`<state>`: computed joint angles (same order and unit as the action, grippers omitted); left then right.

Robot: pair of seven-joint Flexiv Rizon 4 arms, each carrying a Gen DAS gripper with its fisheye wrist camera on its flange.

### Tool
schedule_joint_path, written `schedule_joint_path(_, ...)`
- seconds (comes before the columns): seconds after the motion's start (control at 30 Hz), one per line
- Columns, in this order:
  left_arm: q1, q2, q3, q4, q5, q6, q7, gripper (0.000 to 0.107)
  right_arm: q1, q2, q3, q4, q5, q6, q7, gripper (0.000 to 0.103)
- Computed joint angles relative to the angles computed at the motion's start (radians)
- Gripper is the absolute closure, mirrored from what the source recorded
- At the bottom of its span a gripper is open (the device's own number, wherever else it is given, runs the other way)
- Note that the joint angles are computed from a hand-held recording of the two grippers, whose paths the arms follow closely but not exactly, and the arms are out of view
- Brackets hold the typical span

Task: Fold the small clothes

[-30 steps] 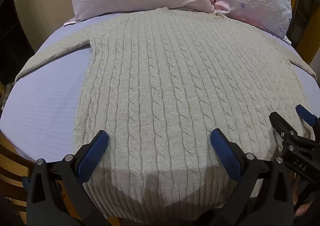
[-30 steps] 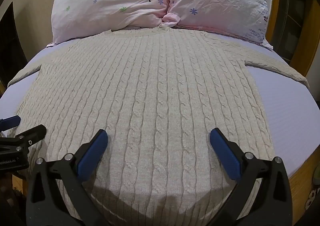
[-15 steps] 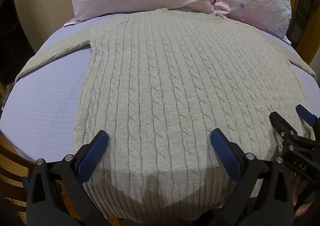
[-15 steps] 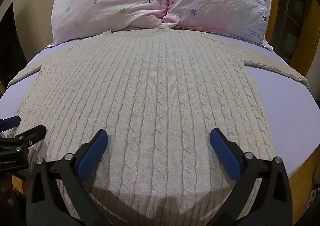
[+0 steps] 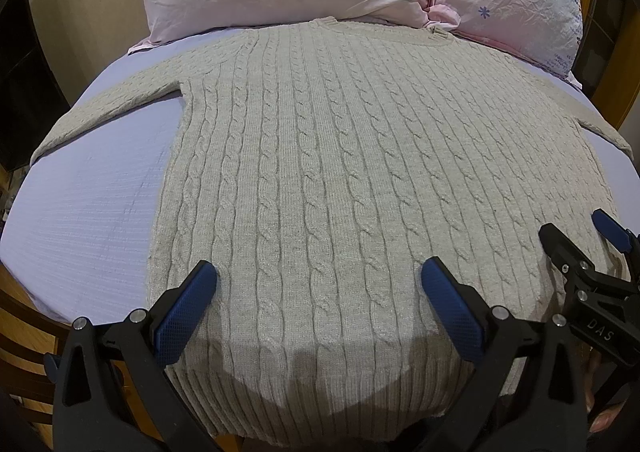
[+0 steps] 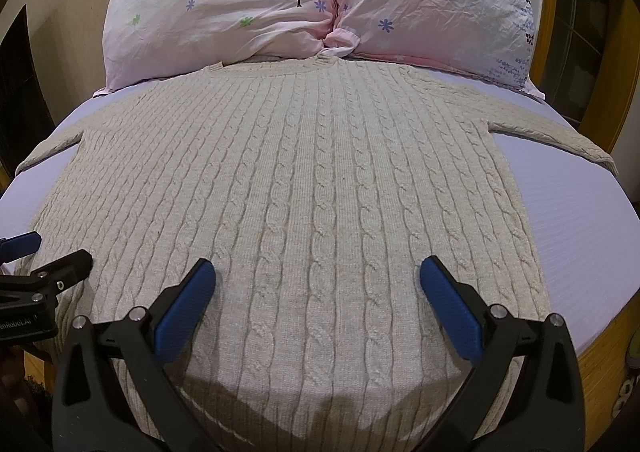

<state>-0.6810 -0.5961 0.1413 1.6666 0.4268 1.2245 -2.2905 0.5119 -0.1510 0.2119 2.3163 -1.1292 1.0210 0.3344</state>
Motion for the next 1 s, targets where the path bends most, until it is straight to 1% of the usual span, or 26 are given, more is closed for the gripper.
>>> schedule_joint_path(1.0,-0.001,-0.001,0.001,-0.001,0.006,0.003,-0.006,0.005,-0.001,0.002,0.001,0.005,-0.019,-0.002,0.018,0.002)
